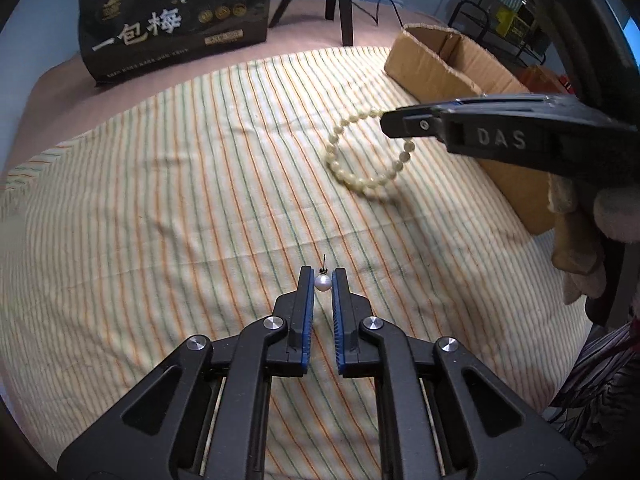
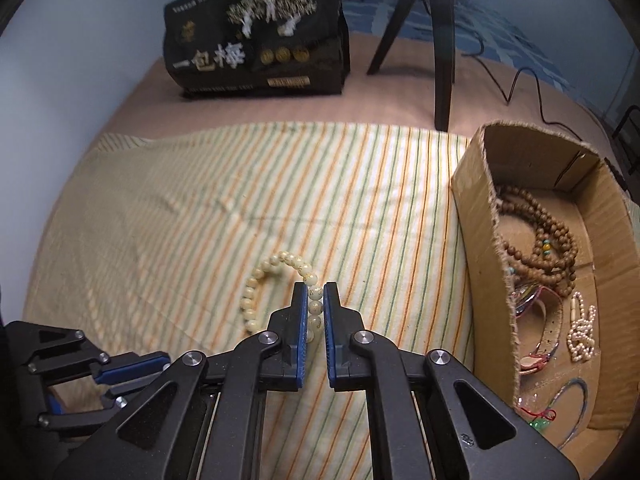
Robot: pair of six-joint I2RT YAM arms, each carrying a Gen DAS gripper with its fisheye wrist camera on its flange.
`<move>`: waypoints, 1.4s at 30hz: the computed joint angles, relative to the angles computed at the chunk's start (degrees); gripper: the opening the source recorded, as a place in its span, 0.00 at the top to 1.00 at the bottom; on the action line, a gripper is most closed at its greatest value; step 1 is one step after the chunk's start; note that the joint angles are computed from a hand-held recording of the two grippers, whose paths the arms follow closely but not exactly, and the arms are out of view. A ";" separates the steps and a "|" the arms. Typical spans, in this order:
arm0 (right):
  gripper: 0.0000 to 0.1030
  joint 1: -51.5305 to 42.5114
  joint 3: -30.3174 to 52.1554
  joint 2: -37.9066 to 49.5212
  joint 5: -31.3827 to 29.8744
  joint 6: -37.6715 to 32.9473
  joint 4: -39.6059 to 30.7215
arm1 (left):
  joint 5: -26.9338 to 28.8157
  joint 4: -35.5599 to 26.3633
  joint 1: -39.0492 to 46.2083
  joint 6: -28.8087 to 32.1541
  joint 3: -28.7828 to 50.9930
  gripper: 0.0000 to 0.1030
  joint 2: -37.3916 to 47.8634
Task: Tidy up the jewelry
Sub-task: 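Carry the earring and bracelet over the box and open both tools to drop them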
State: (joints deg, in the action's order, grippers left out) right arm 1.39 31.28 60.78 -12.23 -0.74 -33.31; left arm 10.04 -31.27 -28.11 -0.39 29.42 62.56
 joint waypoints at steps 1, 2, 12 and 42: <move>0.94 -0.07 0.20 -1.43 -0.17 -0.18 -0.97 | -0.07 -0.55 0.01 -0.10 0.18 0.93 -0.87; 0.94 -0.06 0.19 -2.11 -0.17 -0.21 -1.17 | -0.12 -1.05 0.02 -0.17 0.30 0.93 -1.72; 0.94 -5.60 4.31 -12.81 -2.39 -4.78 -10.38 | -1.10 -5.86 -5.09 -5.89 4.95 0.93 -8.79; 0.94 -60.30 17.65 0.72 -23.44 -41.35 -18.96 | -12.66 6.81 -34.80 -24.35 20.83 0.93 10.12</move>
